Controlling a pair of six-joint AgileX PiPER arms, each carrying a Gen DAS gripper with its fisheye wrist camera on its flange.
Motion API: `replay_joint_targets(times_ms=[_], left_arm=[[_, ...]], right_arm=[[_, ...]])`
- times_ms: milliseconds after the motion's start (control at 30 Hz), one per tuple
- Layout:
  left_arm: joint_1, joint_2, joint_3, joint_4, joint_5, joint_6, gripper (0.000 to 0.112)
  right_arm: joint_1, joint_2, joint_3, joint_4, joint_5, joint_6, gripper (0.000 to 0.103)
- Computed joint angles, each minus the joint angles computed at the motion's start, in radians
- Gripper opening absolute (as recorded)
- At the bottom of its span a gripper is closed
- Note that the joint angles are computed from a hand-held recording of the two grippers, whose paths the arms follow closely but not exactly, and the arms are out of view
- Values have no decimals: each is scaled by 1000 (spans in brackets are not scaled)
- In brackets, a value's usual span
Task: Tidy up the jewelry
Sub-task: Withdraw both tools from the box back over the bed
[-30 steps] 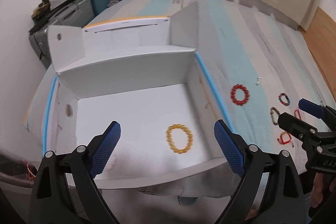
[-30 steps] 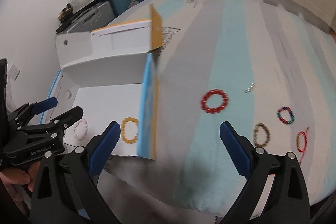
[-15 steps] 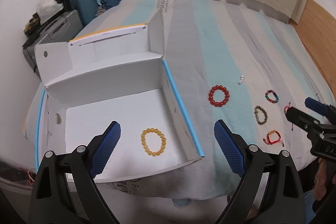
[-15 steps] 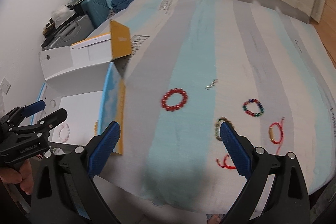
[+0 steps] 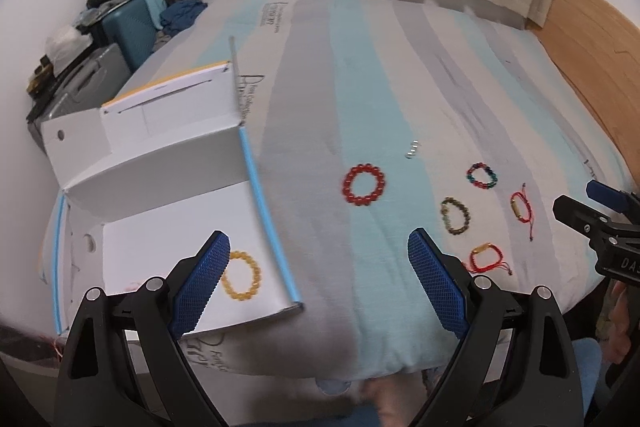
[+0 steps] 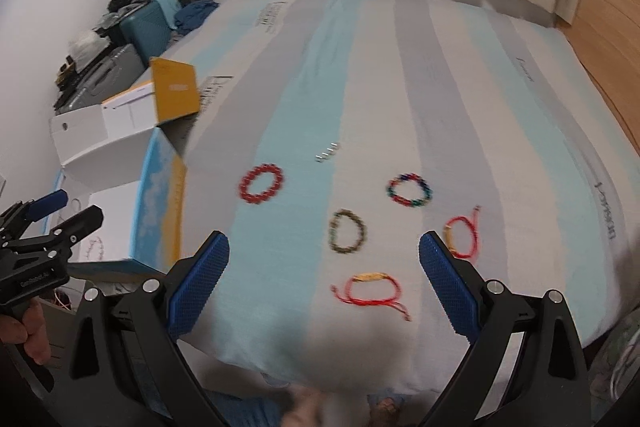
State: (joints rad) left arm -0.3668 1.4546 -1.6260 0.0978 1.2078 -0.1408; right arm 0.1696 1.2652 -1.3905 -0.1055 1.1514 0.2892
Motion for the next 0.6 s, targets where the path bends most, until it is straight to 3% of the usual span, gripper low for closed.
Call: replay_joint_targets(times_ms=[267, 600], left_arm=[[-144, 61, 50, 51, -70, -93, 89], [-208, 213, 16, 55, -140, -95, 89]], right_arm=[[-217, -22, 68, 114, -27, -187, 92], [-443, 44, 102, 221, -78, -357, 92]])
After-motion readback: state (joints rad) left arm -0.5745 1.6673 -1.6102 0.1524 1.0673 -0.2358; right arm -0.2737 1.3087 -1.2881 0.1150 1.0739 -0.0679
